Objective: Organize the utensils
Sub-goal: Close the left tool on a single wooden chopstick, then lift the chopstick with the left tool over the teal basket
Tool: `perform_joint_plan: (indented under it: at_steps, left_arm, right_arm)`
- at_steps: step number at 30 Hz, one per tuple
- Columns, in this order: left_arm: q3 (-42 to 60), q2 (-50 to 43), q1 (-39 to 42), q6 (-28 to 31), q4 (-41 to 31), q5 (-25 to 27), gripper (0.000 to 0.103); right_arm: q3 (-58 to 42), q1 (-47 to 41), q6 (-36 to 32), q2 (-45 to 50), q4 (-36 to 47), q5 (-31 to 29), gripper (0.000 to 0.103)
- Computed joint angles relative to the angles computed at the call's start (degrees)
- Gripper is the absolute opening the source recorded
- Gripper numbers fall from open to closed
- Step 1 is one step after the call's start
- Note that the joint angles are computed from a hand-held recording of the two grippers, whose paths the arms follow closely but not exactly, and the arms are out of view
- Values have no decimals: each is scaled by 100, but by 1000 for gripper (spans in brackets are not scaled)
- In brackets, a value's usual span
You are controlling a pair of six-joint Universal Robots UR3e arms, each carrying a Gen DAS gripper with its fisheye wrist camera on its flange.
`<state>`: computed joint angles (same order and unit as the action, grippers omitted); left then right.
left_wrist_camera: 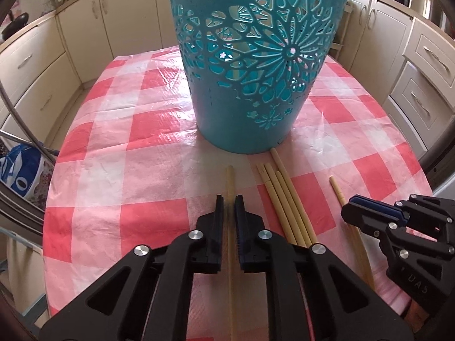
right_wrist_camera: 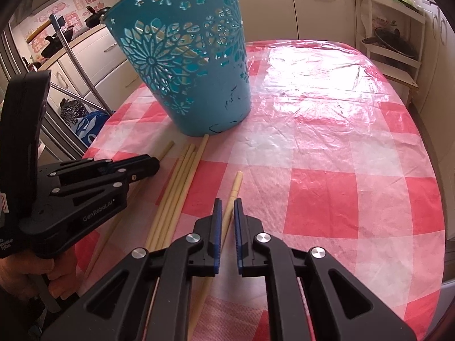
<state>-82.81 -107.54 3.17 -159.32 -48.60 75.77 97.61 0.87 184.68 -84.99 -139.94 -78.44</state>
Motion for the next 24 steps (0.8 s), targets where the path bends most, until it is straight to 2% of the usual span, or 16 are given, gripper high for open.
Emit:
perform_joint_plan:
  at_steps: [4,10,11,12,24]
  left_arm:
    - [-150,-14,-151,-110,401,247,13]
    - [-383,47,-176,-208,736,310,12]
    - [-401,64,-161,-192,715,242,6]
    - [-418,82,-162,-171,702,218,5]
    - [-880,592,-122,126,593,31,4]
  right_arm:
    - [5,30,-13,7,-45,-35,9]
    - [-12,88,46,85,-152,-86,9]
    - [5,79,40,77,-166,-76,9]
    - [16,70,37,69,-172,-65,9]
    - [103,-17,-8,11,-211,33,8]
